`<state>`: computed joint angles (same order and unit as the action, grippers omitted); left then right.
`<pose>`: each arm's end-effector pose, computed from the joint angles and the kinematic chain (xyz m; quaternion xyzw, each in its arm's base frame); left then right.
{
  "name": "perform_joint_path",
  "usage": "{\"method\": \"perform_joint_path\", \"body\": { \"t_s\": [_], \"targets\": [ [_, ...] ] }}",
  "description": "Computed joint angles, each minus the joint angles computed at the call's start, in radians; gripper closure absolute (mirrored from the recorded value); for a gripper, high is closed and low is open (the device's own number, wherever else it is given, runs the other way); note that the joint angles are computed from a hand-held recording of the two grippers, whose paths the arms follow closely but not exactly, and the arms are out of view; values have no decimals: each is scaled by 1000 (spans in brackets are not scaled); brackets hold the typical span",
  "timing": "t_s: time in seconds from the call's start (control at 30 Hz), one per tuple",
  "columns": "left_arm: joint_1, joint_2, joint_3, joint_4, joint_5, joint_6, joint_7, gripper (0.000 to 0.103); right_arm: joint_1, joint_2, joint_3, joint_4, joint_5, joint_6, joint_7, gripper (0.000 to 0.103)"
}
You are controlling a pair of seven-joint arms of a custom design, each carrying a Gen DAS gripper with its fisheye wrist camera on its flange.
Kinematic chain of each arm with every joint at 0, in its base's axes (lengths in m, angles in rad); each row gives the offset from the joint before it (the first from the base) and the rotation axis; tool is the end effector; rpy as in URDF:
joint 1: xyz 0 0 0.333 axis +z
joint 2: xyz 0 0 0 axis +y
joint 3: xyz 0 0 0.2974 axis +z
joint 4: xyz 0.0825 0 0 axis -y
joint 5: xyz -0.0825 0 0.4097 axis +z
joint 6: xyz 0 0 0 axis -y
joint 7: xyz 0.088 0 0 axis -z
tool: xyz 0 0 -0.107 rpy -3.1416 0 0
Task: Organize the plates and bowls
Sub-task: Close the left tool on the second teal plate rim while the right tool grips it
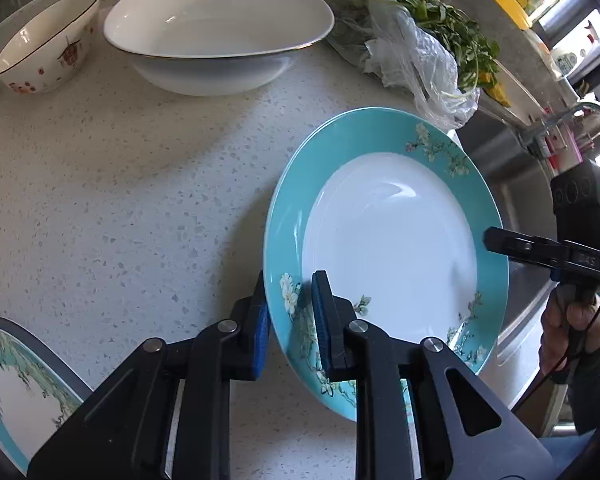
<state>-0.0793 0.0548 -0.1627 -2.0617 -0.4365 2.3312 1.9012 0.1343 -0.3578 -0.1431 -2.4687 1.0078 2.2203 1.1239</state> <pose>0.5822 -0.1503 0.3994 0.5802 -0.7883 0.2005 0.0420 0.4740 0.0230 0.4162 -0.5863 0.6909 0.1909 0.3775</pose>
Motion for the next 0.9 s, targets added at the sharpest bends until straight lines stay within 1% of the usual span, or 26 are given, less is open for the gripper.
{"method": "perform_joint_path", "body": {
  "t_s": [0.03, 0.07, 0.13, 0.23, 0.4, 0.5, 0.9],
  "targets": [
    [1, 2, 0, 2, -7, -4, 4, 86, -5, 9, 11, 14, -51, -13, 19, 89],
    [1, 4, -1, 4, -9, -4, 6, 86, -8, 5, 20, 11, -79, -5, 35, 93],
    [3, 2, -1, 0, -22, -6, 16, 87, -7, 5, 13, 10, -79, -14, 45, 94],
    [2, 2, -2, -1, -24, 0, 18, 87, -6, 3, 20, 13, -104, -7, 67, 94],
    [3, -12, 0, -16, -34, 12, 33, 88, 1, -7, 31, 13, -154, 22, 98, 94],
    [5, -38, 6, -38, -39, 19, 51, 88, 14, -8, 33, 13, -156, 41, 116, 94],
    [5, -112, 31, -69, -82, -6, 79, 88, 43, -52, 34, 21, -191, 58, 166, 94]
  ]
}}
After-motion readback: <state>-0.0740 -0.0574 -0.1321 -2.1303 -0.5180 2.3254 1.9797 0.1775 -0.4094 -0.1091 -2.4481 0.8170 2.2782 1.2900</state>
